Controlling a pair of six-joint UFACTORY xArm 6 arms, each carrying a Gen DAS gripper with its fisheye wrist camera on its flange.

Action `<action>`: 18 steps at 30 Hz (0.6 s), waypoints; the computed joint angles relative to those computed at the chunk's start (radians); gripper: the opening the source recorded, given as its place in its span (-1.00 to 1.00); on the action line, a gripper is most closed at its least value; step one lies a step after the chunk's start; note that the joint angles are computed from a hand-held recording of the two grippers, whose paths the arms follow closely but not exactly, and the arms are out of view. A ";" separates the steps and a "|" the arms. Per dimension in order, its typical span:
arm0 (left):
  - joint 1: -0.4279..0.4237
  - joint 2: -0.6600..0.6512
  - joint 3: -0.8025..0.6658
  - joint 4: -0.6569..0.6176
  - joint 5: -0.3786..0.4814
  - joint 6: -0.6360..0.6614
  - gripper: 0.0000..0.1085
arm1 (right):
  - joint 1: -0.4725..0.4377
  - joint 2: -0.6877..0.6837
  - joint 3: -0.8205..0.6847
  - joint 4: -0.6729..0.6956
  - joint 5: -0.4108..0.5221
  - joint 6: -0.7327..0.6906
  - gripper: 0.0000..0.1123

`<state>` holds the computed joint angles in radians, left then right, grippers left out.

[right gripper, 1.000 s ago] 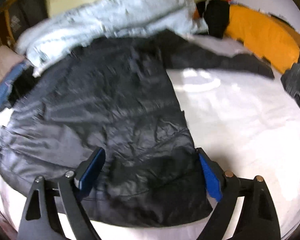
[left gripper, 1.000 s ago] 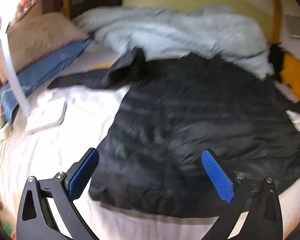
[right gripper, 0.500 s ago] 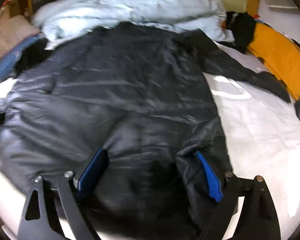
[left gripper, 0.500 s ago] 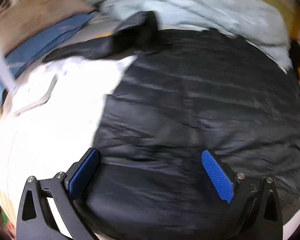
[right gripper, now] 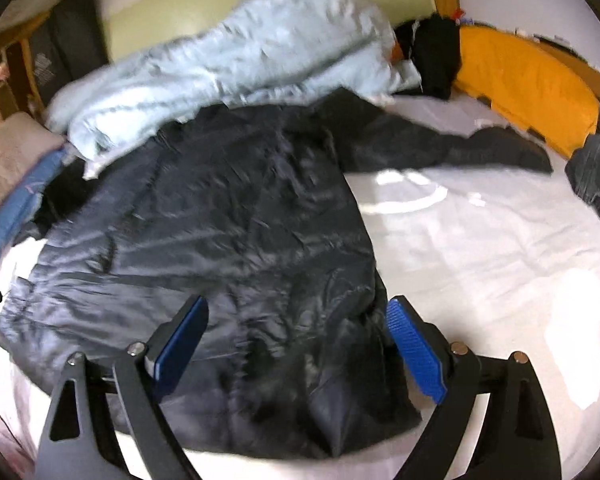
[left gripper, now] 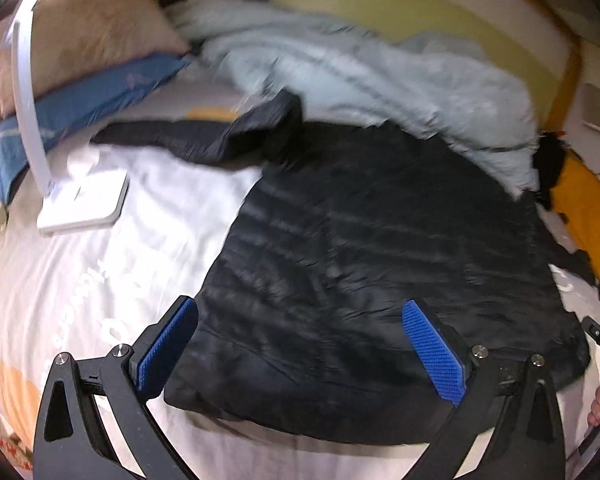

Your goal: Fold large clothes

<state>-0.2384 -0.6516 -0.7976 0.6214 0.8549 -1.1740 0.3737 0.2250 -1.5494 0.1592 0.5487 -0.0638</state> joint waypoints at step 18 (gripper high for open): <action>-0.059 0.079 -0.001 -0.274 0.068 0.185 0.88 | 0.077 0.014 -0.014 -0.044 0.190 -0.023 0.72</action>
<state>-0.2970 -0.5724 -0.7985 0.3471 0.9227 -0.9887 0.4511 0.2391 -1.5631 0.1154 0.7386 -0.0863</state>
